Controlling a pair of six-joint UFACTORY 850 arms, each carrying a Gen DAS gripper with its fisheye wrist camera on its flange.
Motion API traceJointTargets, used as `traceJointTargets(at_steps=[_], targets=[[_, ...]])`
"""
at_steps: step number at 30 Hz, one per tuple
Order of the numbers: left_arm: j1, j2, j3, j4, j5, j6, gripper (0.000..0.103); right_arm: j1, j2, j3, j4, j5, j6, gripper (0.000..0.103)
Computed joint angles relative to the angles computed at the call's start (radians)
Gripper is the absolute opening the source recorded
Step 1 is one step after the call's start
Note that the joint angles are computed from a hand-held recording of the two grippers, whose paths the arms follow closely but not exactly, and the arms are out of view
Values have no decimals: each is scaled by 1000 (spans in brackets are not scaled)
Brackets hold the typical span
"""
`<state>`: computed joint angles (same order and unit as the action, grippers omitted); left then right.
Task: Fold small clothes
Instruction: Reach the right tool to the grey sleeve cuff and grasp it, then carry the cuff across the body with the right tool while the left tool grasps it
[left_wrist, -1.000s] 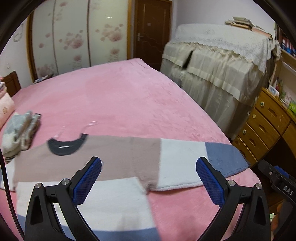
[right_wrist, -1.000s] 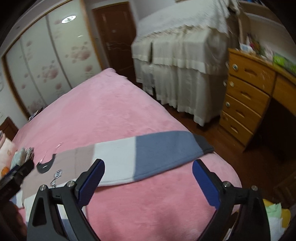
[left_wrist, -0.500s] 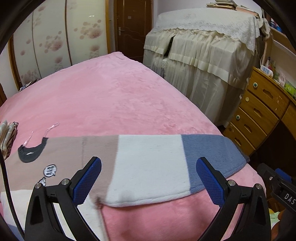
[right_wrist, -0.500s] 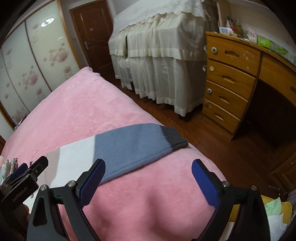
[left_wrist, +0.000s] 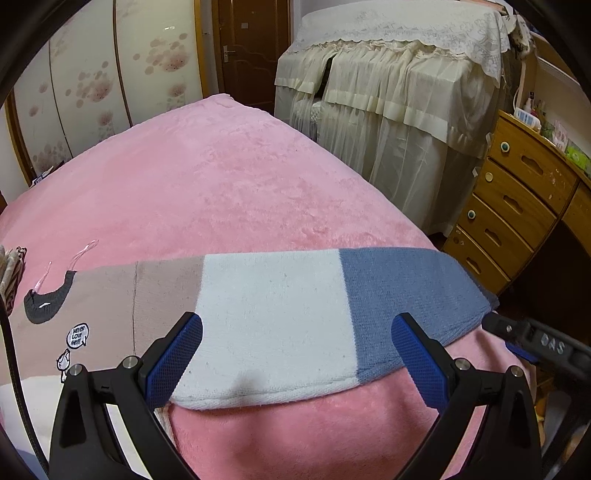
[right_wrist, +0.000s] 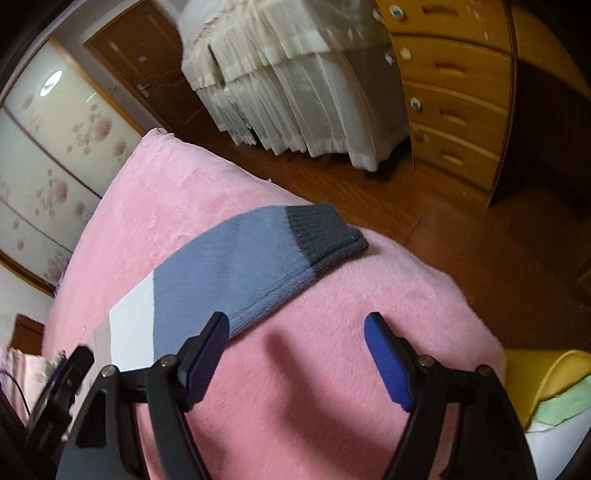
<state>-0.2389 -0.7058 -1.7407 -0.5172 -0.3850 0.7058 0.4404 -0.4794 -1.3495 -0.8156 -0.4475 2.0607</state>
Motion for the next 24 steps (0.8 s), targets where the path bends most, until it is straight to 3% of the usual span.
traceJointTargets(at_steps=[5, 8, 12, 13, 19, 22, 24], targets=[[7, 0, 6, 25, -4, -35, 102, -27, -11, 11, -97, 52, 123, 68], [16, -1, 5, 32, -20, -57, 102, -53, -33, 3, -133, 98, 174, 57], [30, 5, 9, 34, -37, -65, 102, -65, -61, -25, -176, 94, 200, 20], [33, 8, 12, 36, -37, -66, 102, -62, -61, -27, -229, 89, 249, 17], [74, 28, 14, 21, -49, -63, 102, -4, -39, -54, -610, 51, 519, 13], [108, 41, 14, 24, -58, -69, 102, 25, -52, -119, -713, 84, 525, 13], [140, 43, 0, 36, -75, -88, 102, 49, -90, -203, -675, 111, 413, 13]])
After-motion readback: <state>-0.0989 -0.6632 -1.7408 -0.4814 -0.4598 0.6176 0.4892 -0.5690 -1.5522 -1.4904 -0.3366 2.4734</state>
